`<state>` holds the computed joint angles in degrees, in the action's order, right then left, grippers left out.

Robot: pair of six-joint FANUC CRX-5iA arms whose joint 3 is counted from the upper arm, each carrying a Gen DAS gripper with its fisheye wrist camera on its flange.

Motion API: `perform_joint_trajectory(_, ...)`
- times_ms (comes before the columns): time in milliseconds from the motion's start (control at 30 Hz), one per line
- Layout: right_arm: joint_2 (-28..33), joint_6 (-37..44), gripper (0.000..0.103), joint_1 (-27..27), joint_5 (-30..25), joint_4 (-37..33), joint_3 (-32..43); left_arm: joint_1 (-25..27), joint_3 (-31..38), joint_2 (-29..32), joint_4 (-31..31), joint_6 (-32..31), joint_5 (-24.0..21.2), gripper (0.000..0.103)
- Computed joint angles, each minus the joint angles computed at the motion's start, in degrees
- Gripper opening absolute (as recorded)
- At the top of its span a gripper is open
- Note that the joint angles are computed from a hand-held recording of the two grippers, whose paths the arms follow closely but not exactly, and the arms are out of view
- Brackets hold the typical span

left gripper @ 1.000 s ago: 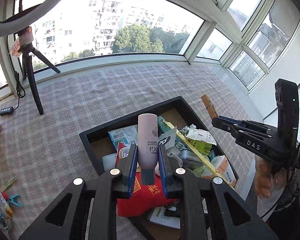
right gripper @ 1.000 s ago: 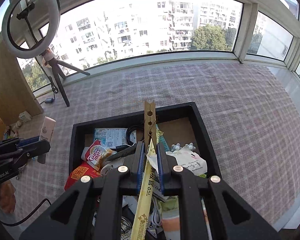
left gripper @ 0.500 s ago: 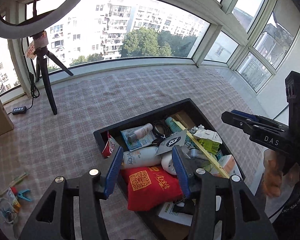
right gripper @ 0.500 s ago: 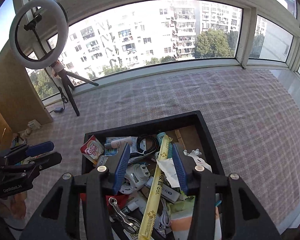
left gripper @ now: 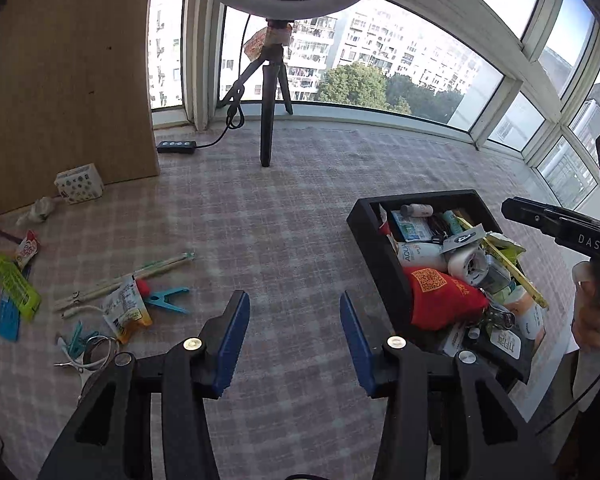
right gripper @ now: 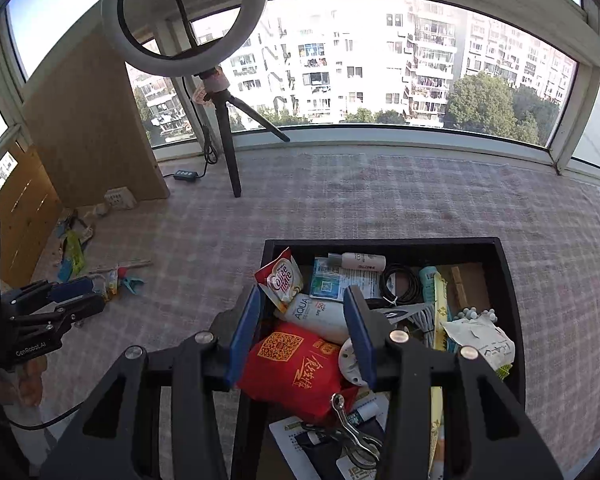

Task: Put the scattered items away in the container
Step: 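Move both grippers back toward the white tissue pack and plastic bag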

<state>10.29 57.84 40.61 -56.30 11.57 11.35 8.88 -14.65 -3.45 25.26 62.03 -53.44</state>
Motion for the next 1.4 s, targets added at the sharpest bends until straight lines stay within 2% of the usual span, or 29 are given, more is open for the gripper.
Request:
perform_joint_trajectory(133, 3.45, 4.48, 0.043, 2.27, -0.47, -2.64, 3.31, 6.35, -3.82, -2.94, -3.68, 0.77, -0.39, 0.044)
perform_joint_trajectory(333, 9.32, 10.75, 0.042, 5.47, -2.43, -7.37, 9.39, 16.44, -8.97, -5.12, -3.35, -1.10, -1.35, 0.041)
perform_joint_trajectory(467, 12.76, 13.28, 0.041, 7.13, -4.20, -9.28, 13.20, 20.19, -11.25, -5.76, -2.60, -3.48, -1.37, 0.040)
perform_joint_trajectory(600, 16.10, 15.07, 0.040, 7.90, -6.22, -11.28, 17.22, 21.18, -11.91, -5.37, -2.76, -6.26, -1.36, 0.040)
perform_joint_trajectory(1167, 27.27, 19.31, 0.034, 8.69, -13.39, -11.43, 31.69, 22.95, -9.28, -1.45, -1.40, -7.23, -0.38, 0.038)
perform_joint_trajectory(1400, 36.68, 23.77, 0.034, 9.32, -20.47, -10.12, 46.99, 26.64, -5.86, 2.15, -0.65, -5.20, 0.23, 0.038)
